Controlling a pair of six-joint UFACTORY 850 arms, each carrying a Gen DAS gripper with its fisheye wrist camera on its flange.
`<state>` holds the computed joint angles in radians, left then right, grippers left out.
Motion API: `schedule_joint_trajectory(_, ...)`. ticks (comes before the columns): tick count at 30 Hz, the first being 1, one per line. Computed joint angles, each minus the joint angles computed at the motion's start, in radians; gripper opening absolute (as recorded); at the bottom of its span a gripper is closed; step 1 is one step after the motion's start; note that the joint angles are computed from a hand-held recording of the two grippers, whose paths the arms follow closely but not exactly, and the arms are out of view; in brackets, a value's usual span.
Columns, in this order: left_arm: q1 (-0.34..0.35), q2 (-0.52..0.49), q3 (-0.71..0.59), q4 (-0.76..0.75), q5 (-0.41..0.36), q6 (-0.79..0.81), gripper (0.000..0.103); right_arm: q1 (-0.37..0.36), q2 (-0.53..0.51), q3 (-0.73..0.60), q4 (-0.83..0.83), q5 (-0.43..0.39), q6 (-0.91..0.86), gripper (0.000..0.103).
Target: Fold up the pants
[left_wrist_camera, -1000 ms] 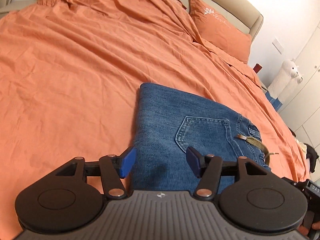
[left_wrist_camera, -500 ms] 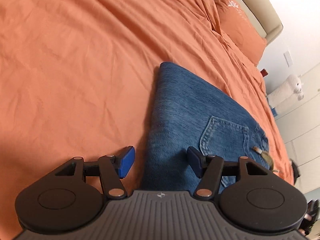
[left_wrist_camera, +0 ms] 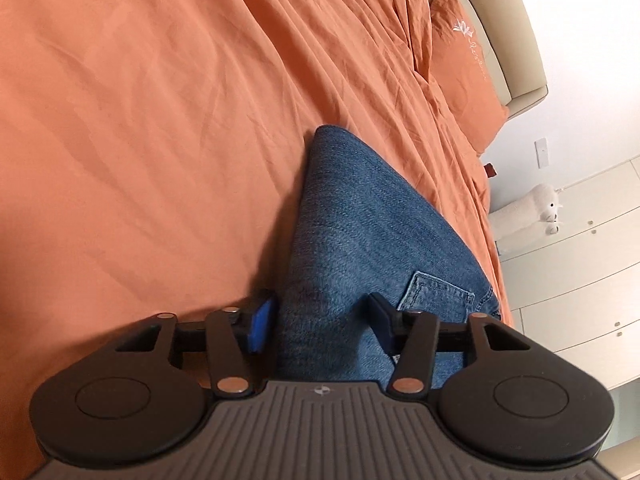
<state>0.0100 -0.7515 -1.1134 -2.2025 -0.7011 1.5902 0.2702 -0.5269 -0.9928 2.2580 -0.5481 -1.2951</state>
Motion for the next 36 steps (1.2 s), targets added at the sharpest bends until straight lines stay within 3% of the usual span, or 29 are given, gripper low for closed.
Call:
schedule_joint_trajectory(2, 0.004, -0.012, -0.009, 0.008, -0.014, -0.018, 0.052, -0.006, -0.007, -0.007, -0.017, -0.014, 0.003, 0.067)
schedule_joint_trajectory(4, 0.004, -0.016, -0.012, 0.009, -0.022, -0.024, 0.039, -0.011, -0.012, -0.006, -0.01, -0.037, 0.002, 0.051)
schedule_joint_trajectory(10, -0.021, 0.023, 0.012, -0.058, 0.022, 0.073, 0.012, 0.011, 0.037, 0.022, 0.096, -0.033, -0.172, 0.033)
schedule_joint_trajectory(15, -0.057, 0.083, 0.048, -0.184, 0.081, 0.249, 0.008, 0.028, 0.071, 0.042, 0.176, -0.013, -0.283, 0.03)
schedule_joint_trajectory(24, -0.1, 0.216, 0.107, -0.286, 0.224, 0.419, 0.007, 0.064, 0.143, 0.073, 0.272, 0.014, -0.408, 0.027)
schedule_joint_trajectory(29, -0.087, 0.32, 0.173, -0.27, 0.262, 0.425, 0.007, 0.098, 0.19, 0.079, 0.262, 0.027, -0.409, 0.027)
schedule_joint_trajectory(36, -0.015, 0.51, 0.286, -0.198, 0.305, 0.422, 0.007, 0.19, 0.253, 0.065, 0.254, 0.041, -0.402, 0.027)
